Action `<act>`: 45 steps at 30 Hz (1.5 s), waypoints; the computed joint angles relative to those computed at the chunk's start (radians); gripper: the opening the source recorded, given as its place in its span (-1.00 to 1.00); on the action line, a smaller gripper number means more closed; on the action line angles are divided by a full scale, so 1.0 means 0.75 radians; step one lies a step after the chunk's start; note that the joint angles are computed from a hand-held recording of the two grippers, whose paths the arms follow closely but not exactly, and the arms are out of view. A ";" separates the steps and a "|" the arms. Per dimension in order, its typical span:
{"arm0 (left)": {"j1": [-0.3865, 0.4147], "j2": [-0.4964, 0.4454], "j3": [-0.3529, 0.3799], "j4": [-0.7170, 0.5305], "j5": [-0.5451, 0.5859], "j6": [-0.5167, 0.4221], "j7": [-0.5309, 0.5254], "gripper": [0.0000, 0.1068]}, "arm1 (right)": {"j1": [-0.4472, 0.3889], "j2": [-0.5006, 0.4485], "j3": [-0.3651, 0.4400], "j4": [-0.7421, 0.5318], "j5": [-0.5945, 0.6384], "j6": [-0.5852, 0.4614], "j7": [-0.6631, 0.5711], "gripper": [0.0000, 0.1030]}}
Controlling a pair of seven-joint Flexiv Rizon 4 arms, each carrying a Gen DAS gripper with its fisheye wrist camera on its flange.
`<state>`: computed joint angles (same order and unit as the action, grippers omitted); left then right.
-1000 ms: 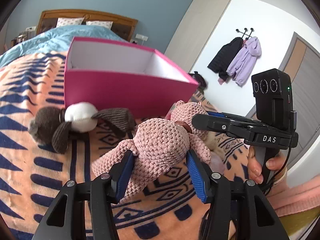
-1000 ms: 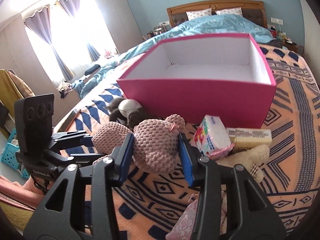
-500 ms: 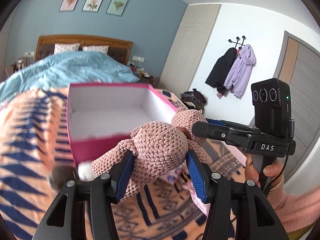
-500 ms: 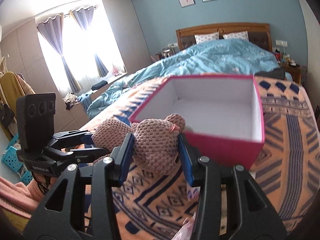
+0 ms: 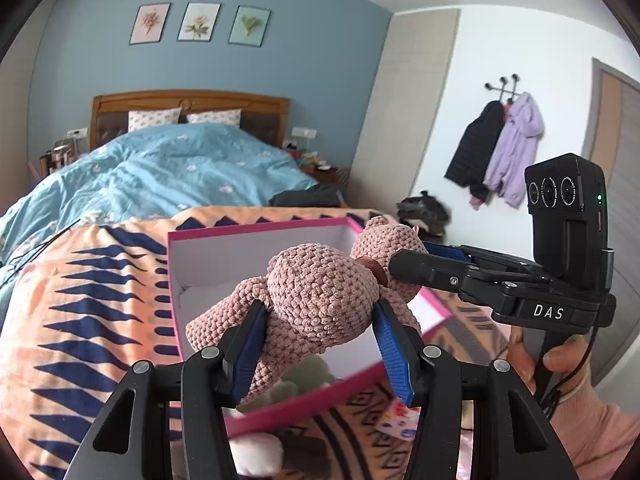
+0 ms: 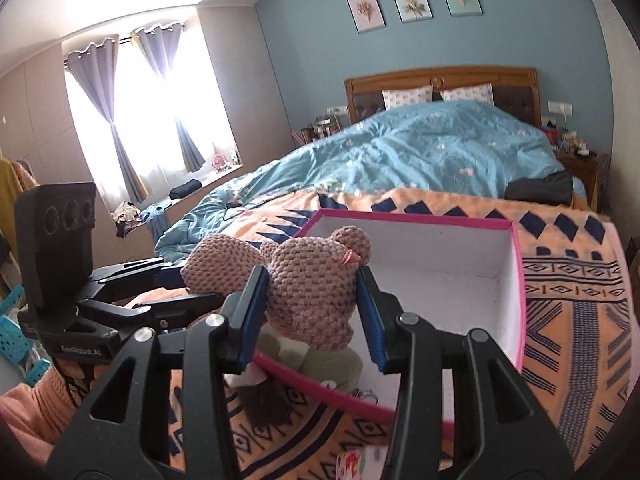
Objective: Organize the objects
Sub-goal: 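Lower the pink bunny into the pink box and open both grippers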
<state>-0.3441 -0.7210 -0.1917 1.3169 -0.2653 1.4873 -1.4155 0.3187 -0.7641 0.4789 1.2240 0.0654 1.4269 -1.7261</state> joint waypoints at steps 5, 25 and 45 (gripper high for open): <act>-0.073 -0.101 0.160 -0.189 0.036 -0.157 -0.096 0.02 | 0.044 -0.103 -0.054 -0.188 -0.002 -0.159 0.062 -0.09; -0.077 -0.261 0.236 -0.499 0.186 -0.482 -0.287 0.02 | 0.143 -0.267 -0.211 -0.476 0.048 -0.425 0.128 -0.09; -0.092 -0.200 0.292 -0.408 0.405 -0.408 -0.491 0.07 | 0.212 -0.339 -0.345 -0.621 0.038 -0.684 0.219 -0.04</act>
<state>-0.4133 -0.8707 0.0272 1.0109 0.0381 1.1811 -1.7839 0.4774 -1.0185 0.2204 0.7585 0.0942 0.9141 -1.5621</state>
